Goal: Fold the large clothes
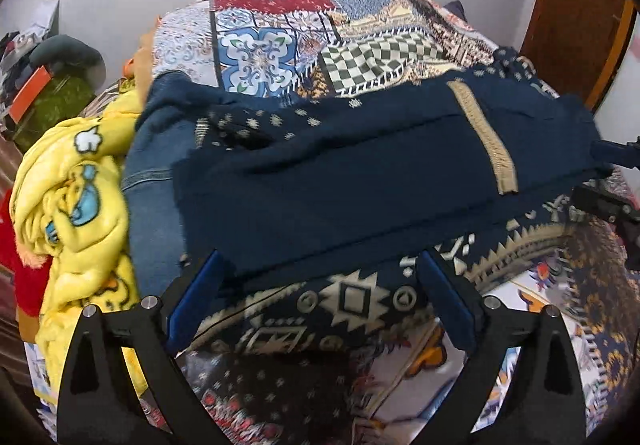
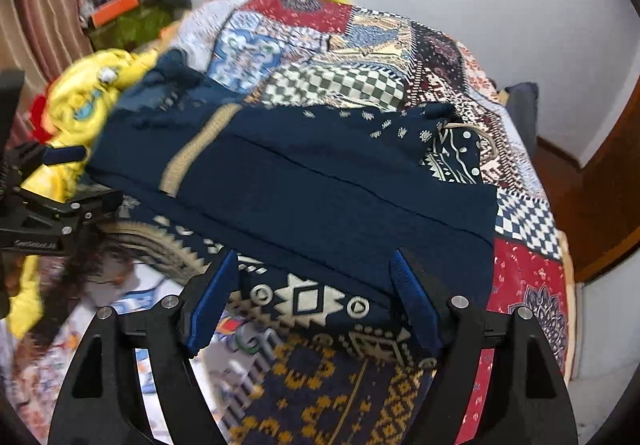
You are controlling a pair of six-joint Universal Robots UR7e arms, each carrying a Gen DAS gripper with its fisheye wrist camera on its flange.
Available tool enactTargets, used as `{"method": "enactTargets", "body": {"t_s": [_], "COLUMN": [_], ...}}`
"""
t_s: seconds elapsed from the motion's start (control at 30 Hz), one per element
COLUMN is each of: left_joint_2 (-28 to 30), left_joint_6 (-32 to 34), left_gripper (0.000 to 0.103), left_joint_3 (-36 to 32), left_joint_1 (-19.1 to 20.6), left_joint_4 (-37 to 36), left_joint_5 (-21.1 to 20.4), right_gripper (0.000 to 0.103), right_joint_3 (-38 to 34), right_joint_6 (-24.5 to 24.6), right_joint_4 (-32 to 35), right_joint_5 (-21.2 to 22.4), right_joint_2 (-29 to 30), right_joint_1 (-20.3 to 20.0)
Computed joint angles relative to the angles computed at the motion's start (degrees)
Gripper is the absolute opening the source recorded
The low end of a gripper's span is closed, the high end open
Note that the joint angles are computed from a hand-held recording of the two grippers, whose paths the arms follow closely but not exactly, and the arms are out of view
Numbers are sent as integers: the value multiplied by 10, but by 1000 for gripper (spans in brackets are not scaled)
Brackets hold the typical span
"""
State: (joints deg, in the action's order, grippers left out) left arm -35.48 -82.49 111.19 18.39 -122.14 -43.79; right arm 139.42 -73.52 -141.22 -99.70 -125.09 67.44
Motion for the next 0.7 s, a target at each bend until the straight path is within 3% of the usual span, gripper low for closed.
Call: {"method": "enactTargets", "body": {"t_s": [0.1, 0.2, 0.27, 0.4, 0.53, 0.7], "left_joint_2": [6, 1, -1, -6, -7, -31], "left_joint_6": [3, 25, 40, 57, 58, 53], "left_gripper": [98, 98, 98, 98, 98, 98], "left_joint_3": [-1, 3, -2, -34, -91, -112], "left_joint_1": [14, 36, 50, 78, 109, 117], "left_joint_4": [-21, -56, -60, -15, 90, 111], "left_joint_5": [12, 22, 32, 69, 115, 147], "right_gripper": [76, 76, 76, 76, 76, 76], "right_joint_3": [16, 29, 25, -7, -65, -115], "right_joint_6": [-8, -50, -49, -2, 72, 142], "right_joint_4": [-51, -99, -119, -144, -187, -184], "right_joint_5": [-26, -22, -24, -33, -74, -99], "right_joint_2": [24, 39, 59, 123, 221, 260], "right_joint_1": [13, 20, 33, 68, 119, 158]}}
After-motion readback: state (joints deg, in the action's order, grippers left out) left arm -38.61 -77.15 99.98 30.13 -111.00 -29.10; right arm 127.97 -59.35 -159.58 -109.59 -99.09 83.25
